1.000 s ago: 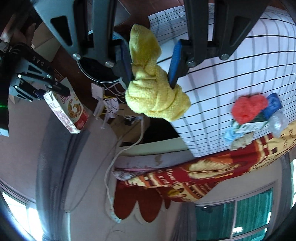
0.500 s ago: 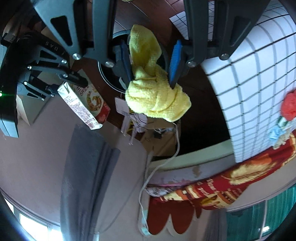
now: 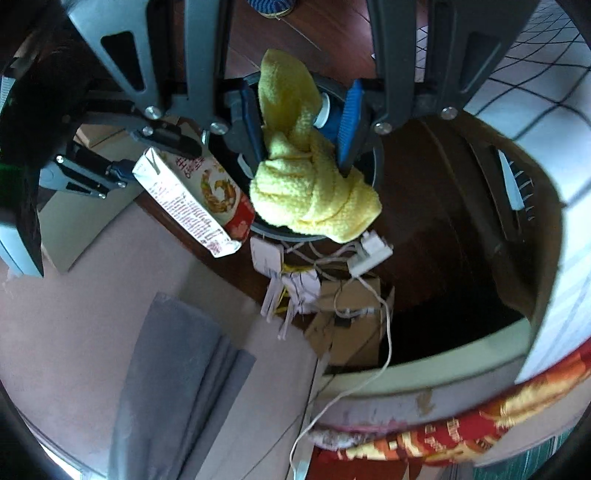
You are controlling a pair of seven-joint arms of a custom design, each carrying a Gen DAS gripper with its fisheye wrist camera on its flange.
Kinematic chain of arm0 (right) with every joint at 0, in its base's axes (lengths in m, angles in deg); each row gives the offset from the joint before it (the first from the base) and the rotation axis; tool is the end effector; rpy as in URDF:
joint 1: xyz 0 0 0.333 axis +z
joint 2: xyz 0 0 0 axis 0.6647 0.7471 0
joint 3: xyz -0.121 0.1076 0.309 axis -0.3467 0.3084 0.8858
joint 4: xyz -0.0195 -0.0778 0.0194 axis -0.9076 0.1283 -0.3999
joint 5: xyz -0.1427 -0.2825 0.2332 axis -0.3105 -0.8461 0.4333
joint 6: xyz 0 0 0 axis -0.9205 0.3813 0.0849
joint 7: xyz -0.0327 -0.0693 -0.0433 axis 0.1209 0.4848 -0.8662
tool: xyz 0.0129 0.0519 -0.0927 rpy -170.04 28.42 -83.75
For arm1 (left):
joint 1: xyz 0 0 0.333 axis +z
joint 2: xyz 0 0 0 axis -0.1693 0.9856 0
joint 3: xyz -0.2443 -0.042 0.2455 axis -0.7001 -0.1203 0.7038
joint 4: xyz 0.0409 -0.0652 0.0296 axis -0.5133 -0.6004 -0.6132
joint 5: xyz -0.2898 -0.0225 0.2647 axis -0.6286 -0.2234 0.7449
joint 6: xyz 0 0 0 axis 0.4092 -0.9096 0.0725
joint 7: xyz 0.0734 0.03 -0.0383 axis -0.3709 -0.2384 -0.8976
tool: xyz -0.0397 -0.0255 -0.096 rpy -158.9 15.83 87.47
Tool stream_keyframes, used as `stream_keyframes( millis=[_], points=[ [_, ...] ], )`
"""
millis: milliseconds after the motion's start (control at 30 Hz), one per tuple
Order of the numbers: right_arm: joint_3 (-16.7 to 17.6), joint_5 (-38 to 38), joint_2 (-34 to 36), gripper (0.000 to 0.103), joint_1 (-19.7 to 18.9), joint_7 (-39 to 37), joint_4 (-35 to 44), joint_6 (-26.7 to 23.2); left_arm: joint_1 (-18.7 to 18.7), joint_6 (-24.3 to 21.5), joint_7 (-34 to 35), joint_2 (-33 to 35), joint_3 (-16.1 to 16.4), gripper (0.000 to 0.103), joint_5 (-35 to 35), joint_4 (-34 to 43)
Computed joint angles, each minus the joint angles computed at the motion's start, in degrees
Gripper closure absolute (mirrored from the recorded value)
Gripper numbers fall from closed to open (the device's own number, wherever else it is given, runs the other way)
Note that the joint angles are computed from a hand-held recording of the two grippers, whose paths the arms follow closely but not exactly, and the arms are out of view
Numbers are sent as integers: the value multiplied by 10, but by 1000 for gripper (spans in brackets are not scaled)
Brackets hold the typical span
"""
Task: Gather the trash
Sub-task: 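Carry carton and yellow cloth over the black bin and open both tools, then move both tools back toward the table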
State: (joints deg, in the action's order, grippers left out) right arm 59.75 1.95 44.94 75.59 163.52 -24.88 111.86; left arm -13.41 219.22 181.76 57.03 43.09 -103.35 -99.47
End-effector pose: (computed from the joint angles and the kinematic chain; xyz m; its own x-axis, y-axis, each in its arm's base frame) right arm 0.5634 0.3907 0.4728 0.1477 -0.9883 0.0370 -0.8108 -0.1424 -0.5677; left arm 0.6259 -0.2018 0.5040 -0.5043 -0.8368 0.2133 -0.7376 0.2890 -0.6103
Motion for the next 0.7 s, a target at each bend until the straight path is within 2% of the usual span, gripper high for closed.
stream_keyframes(
  millis=[167,233,267,300,333,400,433,533,700],
  points=[
    [11,43,29,63,-10,-58,23,-14,0,-26,-2,23,-4,63,9,18],
    [17,75,50,62,-17,-101,45,-38,0,-57,-12,41,-3,51,18,39],
    [11,76,63,33,-10,-105,63,-70,-10,-51,-41,49,6,35,44,41],
    [-3,61,76,14,5,-94,80,-112,-16,-37,-63,50,11,22,65,36],
    [-7,55,82,0,10,-96,84,-136,-13,-32,-68,50,8,19,68,33],
    [-12,52,90,0,15,-93,94,-179,-19,-23,-103,48,16,5,103,25],
    [-14,53,90,0,15,-88,93,-186,-19,-16,-113,48,17,4,116,21],
    [-15,56,90,0,11,-75,93,-211,-21,-3,-146,43,22,3,163,6],
    [-15,59,82,0,1,-48,86,-217,-14,0,-163,39,17,2,194,-6]
  ],
)
